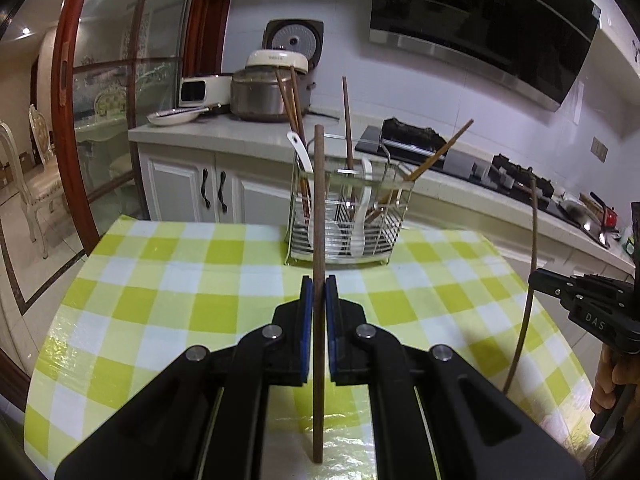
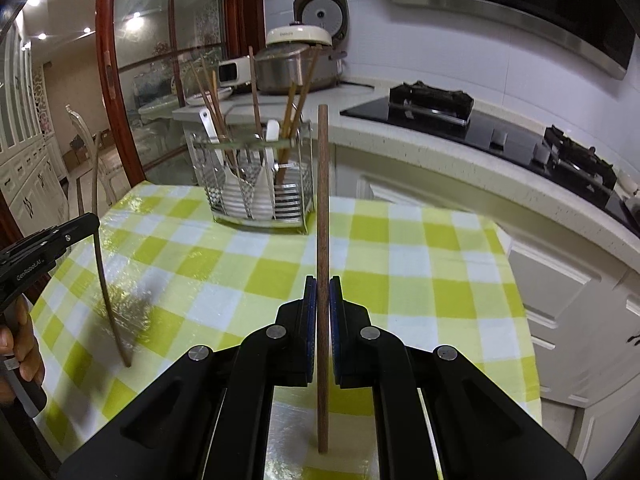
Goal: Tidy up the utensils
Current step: 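Lift both held chopsticks upright and carry them over the wire rack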
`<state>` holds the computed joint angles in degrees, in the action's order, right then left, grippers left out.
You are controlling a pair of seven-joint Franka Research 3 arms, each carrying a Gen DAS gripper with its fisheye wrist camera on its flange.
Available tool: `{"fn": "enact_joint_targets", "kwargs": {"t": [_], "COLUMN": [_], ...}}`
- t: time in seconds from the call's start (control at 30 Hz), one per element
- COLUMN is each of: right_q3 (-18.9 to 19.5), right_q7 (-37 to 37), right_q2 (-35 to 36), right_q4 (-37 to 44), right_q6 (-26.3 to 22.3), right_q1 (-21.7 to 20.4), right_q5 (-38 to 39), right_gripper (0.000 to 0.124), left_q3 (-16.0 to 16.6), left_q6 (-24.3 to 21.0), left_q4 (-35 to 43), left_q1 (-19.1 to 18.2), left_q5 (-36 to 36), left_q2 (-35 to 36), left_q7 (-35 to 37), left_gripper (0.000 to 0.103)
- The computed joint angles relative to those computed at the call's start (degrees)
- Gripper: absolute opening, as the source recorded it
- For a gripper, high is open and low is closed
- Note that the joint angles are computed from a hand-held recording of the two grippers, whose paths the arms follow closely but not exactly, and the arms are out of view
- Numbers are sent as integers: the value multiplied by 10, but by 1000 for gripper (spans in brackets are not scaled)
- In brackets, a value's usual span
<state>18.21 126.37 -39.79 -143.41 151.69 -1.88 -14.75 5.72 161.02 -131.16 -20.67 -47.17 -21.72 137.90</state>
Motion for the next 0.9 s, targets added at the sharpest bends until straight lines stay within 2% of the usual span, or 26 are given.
{"fn": "enact_joint_targets", "kwargs": {"t": [0.43,0.9], "right_q3": [5,11], "right_q7": [-1,2], "right_q2": [-15,-20], "right_q4": [3,5], "right_q6": [3,5], "right_q1": [0,-6], "right_q5": [1,0], "right_gripper": [7,7], "left_q3": [18,24], "left_q6": [17,18], "left_q4": [-11,-12], "left_q1": [-24,-33], "left_q5": [-9,3], "left_q2": [-27,-30], "left_q7": [15,9], "left_gripper": [6,6]}}
